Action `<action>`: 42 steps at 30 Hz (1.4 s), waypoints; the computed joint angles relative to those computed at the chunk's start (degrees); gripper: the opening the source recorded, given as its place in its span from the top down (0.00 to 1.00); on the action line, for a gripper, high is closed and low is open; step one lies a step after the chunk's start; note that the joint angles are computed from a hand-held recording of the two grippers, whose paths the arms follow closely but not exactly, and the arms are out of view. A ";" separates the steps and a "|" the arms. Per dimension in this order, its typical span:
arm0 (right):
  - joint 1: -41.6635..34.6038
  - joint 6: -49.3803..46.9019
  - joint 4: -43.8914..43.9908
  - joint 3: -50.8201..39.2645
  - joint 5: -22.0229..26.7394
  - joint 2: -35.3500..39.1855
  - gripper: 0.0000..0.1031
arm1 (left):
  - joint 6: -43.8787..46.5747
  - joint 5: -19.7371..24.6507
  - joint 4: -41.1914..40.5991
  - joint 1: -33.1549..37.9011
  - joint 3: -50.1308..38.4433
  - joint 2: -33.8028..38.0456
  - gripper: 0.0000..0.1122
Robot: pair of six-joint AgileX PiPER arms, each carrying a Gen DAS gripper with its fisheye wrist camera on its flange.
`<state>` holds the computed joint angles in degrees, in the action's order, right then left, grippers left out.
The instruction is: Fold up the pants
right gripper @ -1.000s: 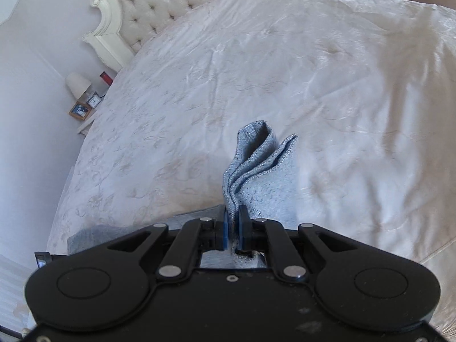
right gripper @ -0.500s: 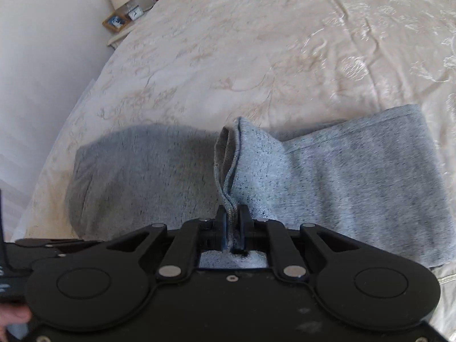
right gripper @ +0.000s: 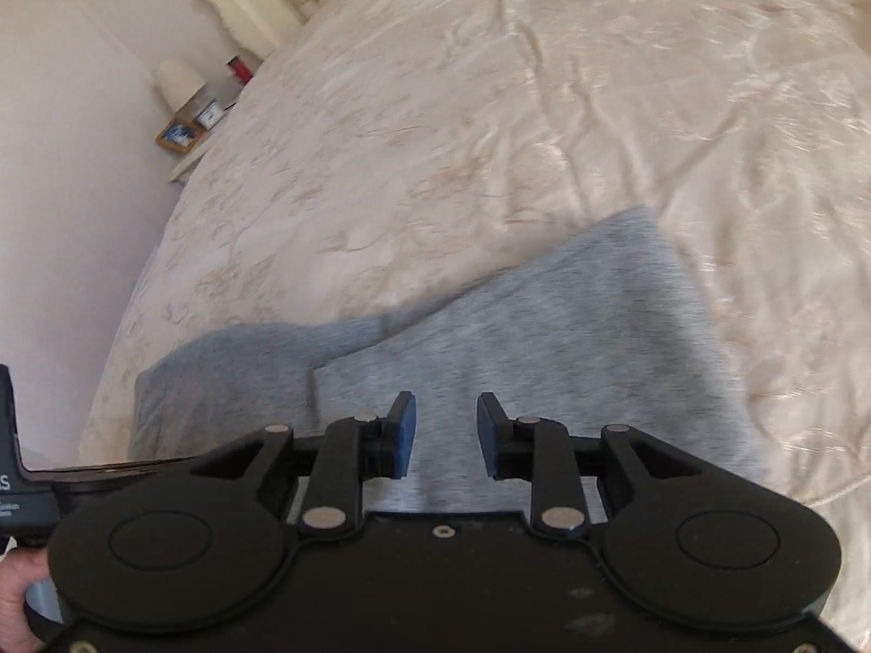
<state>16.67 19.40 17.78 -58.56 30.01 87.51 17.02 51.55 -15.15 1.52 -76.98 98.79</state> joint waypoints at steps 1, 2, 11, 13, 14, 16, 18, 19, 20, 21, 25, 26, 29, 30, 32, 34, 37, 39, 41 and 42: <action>-2.88 -3.56 3.16 1.00 0.46 0.16 0.73 | 0.05 -0.97 -0.30 -1.51 0.03 0.60 0.85; -5.18 -5.67 4.90 1.71 1.16 0.63 0.73 | 0.01 -2.16 -0.26 -2.91 0.25 1.36 0.84; -11.38 -8.36 1.06 5.01 5.18 1.35 0.83 | -11.28 -4.97 14.50 -8.18 -1.47 8.25 0.84; -10.38 -10.50 0.28 3.58 4.03 -0.46 0.83 | -10.72 -5.83 11.63 -6.47 -1.19 6.30 0.84; -10.20 -12.44 1.00 1.98 3.91 -0.02 0.82 | -10.99 -6.32 11.06 -6.15 -1.20 5.75 0.84; -10.48 -17.03 3.64 -2.65 4.65 3.23 0.79 | -12.82 -6.67 12.49 -6.65 -2.25 6.28 0.84; -10.06 -18.63 3.62 -7.38 4.46 7.89 0.79 | -14.87 -7.45 14.92 -7.74 -2.88 7.85 0.84; -9.05 -16.83 0.62 -9.96 4.14 10.44 0.79 | -16.30 -7.92 16.70 -8.41 -3.20 8.83 0.84; -7.53 -13.43 -4.16 -11.95 3.62 12.50 0.79 | -17.54 -8.27 18.29 -9.07 -3.84 10.11 0.84; -6.48 -10.39 -8.71 -14.04 3.27 15.00 0.79 | -18.12 -8.34 19.12 -9.43 -4.35 11.19 0.84; -4.80 -6.62 -18.54 -23.03 8.36 24.87 0.82 | -20.71 -9.50 22.05 -10.37 -5.56 14.11 0.84; -5.08 -7.67 -18.34 -22.18 7.60 25.28 0.83 | -21.27 -9.74 22.89 -10.71 -5.34 14.17 0.84; -5.04 -9.91 -18.91 -19.75 4.56 25.10 0.84 | -22.05 -8.82 23.77 -11.03 -5.61 13.52 0.84; -4.99 -10.16 -19.28 -19.28 4.49 24.57 0.84 | -22.51 -8.62 23.69 -10.89 -5.07 12.62 0.83; -4.97 -10.26 -19.54 -17.62 4.01 23.13 0.82 | -24.45 -7.38 23.93 -10.77 -3.46 10.58 0.83; -5.21 -10.02 -19.36 -15.62 3.76 21.13 0.79 | -26.21 -5.32 24.46 -10.76 -2.18 9.28 0.83; -6.18 -10.33 -17.69 -11.27 3.12 16.89 0.76 | -29.31 -3.20 25.79 -11.82 1.89 5.27 0.83; -7.12 -12.27 -15.25 -7.91 2.28 13.86 0.76 | -30.98 -1.05 26.67 -12.67 2.36 4.88 0.83; -7.84 -14.39 -13.27 -5.09 2.02 11.56 0.76 | -32.57 -0.39 26.57 -12.81 3.54 4.14 0.83; -8.19 -15.40 -12.40 -3.42 2.02 10.12 0.76 | -33.86 -0.14 27.04 -13.01 4.11 3.90 0.83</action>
